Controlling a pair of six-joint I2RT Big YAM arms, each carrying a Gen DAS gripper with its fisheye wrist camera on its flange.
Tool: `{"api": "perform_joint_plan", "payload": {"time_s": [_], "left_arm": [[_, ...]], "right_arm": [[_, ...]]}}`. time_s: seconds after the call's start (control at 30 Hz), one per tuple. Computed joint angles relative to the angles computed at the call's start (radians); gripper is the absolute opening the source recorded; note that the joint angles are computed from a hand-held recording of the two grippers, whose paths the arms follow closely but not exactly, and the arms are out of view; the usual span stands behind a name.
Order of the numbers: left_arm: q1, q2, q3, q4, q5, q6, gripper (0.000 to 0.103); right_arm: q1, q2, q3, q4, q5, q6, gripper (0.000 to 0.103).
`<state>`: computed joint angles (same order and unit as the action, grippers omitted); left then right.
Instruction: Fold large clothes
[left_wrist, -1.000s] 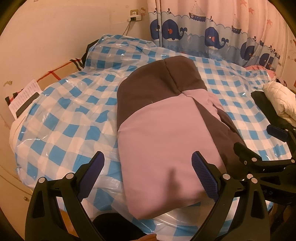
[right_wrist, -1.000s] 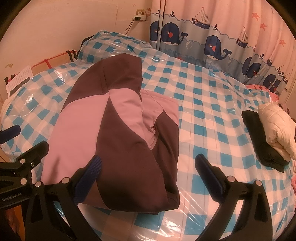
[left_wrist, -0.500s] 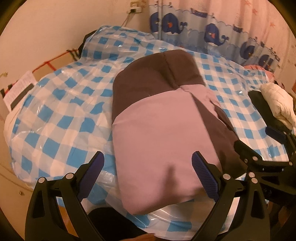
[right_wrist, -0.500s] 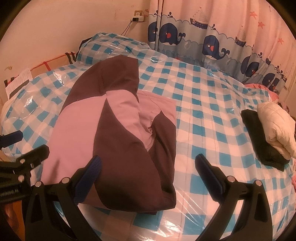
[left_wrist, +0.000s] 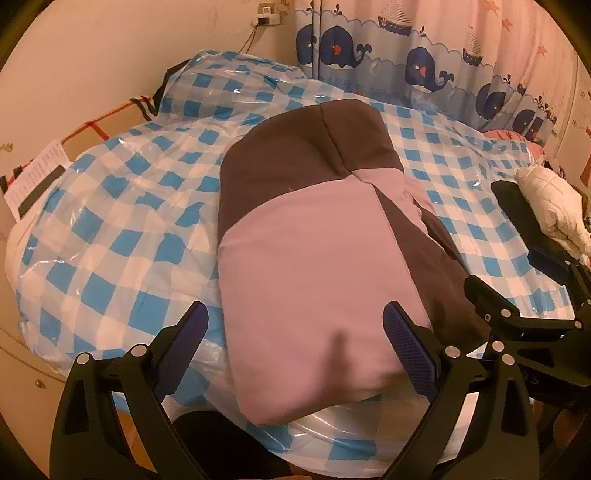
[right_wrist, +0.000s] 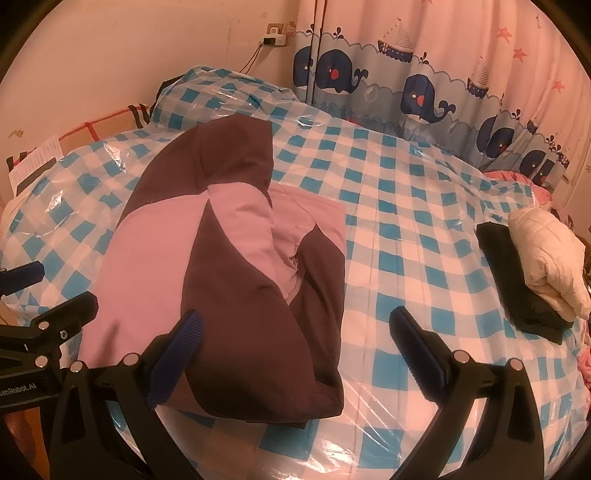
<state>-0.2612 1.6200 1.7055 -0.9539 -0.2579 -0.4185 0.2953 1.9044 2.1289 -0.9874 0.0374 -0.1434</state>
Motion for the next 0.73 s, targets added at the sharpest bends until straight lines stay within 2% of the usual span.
{"api": "perform_joint_plan", "payload": {"time_s": [0.07,0.13,0.23,0.3,0.37,0.4,0.5,0.57,0.73], "left_arm": [[-0.002,-0.011,-0.016,0.023,0.003,-0.005,0.092],[-0.001,-0.053,-0.078,0.123,0.015,-0.020,0.092],[-0.022,-0.099,-0.134,0.224,-0.092,-0.036,0.092],[-0.024,-0.109,-0.138,0.244,-0.111,-0.032,0.092],[-0.036,-0.100,-0.124,0.238,-0.152,0.002,0.092],[-0.039,-0.092,-0.112,0.222,-0.148,0.010,0.092],[-0.026,-0.064,-0.071,0.153,-0.041,-0.015,0.092],[-0.036,-0.050,-0.058,0.125,-0.061,-0.020,0.092],[-0.049,-0.059,-0.067,0.119,-0.093,-0.015,0.092]], "right_arm": [[-0.002,-0.002,-0.003,0.003,-0.002,-0.001,0.097],[-0.001,-0.002,-0.003,0.001,-0.002,0.000,0.097],[-0.002,-0.001,-0.001,-0.002,-0.003,0.003,0.097],[-0.003,-0.001,-0.001,-0.005,-0.006,0.007,0.097],[-0.004,-0.006,-0.006,-0.001,-0.011,0.009,0.097],[-0.005,-0.005,-0.006,0.001,-0.013,0.007,0.097],[-0.005,-0.009,-0.009,0.004,-0.014,0.011,0.097],[-0.006,-0.011,-0.014,0.009,-0.013,0.010,0.097],[-0.010,-0.033,-0.043,0.022,-0.018,0.025,0.097]]}}
